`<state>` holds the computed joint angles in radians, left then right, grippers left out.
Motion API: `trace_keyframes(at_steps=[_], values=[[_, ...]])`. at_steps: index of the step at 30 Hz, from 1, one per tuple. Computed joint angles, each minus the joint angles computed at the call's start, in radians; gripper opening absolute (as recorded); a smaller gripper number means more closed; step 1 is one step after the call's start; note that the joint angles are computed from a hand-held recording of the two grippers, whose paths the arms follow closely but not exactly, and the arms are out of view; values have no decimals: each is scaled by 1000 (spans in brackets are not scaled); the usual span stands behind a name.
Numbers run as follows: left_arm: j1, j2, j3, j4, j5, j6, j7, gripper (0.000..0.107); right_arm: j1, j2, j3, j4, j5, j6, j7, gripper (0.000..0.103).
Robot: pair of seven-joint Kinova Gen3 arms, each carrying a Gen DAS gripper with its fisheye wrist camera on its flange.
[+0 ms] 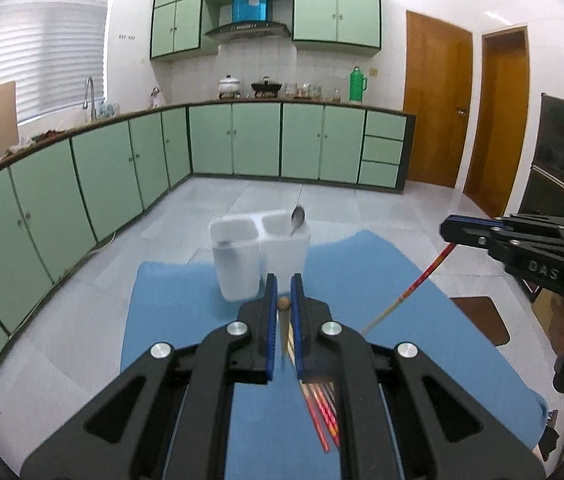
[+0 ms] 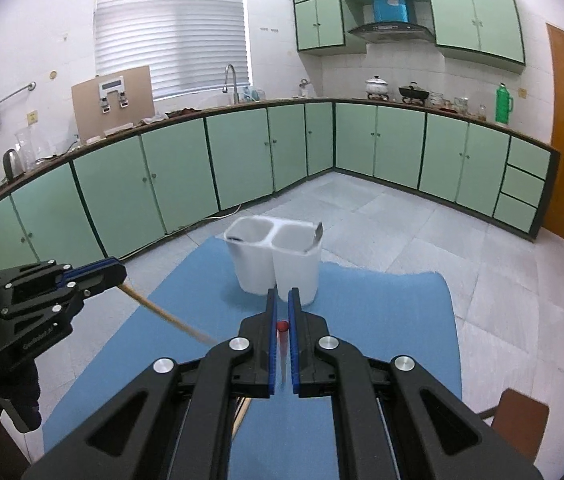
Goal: Organize utensils
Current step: 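Drop the wooden chopstick from the left gripper and red chopstick from the right gripper into the holder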
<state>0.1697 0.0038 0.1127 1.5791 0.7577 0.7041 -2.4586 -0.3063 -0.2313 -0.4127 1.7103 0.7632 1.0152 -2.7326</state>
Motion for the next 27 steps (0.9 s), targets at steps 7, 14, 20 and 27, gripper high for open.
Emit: trace_keyframes(at_steps=[7, 14, 20, 27], values=[[-16, 37, 7, -87, 54, 32, -10, 6, 6, 22, 76, -94, -57, -36, 166, 5], [-30, 67, 28, -173, 114, 27, -39, 6, 56, 28, 106, -185, -79, -105, 268, 5], [-17, 132, 68, -304, 121, -33, -17, 6, 97, 81, 128, -277, -35, -171, 280, 5], [47, 285, 123, -539, -43, -114, 130, 6, 96, 174, 214, -360, -4, -258, 289, 5]])
